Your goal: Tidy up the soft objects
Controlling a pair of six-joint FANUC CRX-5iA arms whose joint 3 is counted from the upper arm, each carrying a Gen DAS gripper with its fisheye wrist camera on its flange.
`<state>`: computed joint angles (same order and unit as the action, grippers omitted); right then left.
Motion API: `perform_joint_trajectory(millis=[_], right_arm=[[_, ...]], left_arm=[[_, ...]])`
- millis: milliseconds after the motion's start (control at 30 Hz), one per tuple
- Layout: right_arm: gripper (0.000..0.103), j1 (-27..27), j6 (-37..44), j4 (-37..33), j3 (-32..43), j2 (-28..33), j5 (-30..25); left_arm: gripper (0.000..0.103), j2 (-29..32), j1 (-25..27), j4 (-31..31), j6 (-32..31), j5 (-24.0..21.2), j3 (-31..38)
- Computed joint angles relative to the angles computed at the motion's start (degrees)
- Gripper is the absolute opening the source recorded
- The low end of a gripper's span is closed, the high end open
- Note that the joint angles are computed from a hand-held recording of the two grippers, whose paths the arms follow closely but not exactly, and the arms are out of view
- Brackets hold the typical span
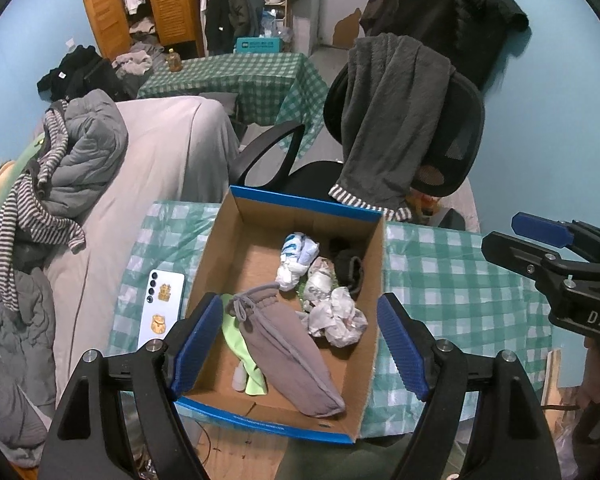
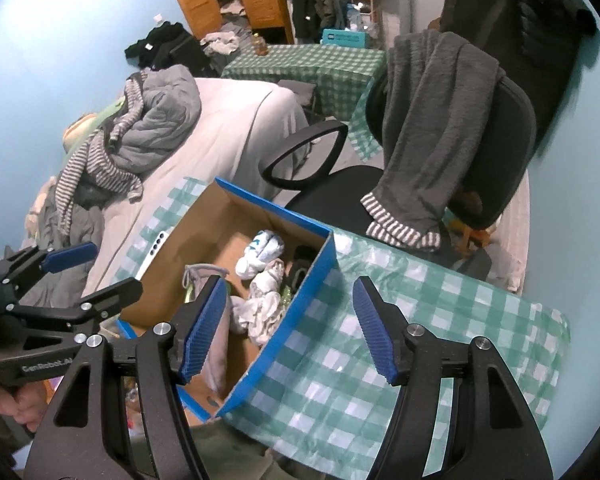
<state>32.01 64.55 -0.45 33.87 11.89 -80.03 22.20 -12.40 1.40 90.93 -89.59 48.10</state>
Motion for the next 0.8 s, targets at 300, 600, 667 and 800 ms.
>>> perform_joint_trajectory(millis=[300, 600, 667, 800], right_arm=[[0.066, 0.72, -2.51, 2.06, -2.67, -3.24, 1.12], [0.066, 1.08, -4.17, 3.12, -4.79, -5.24, 2.36], [0.066, 1.17, -4.30, 3.44, -4.95, -5.38, 2.48], [0.066, 1.30, -4.39, 3.71, -4.93, -5.47, 2.58]], left_arm=[[0.081, -1.27, -0.72, 0.23, -0.21, -0.50, -0.28], [0.081, -1.76, -0.81, 0.45, -0.02, -0.62, 0.27], [0.081, -1.74, -0.80, 0.56, 0.07, -0.77, 0.49], [0.081, -1.79, -0.70, 0.70, -0.06, -0.69, 0.38]])
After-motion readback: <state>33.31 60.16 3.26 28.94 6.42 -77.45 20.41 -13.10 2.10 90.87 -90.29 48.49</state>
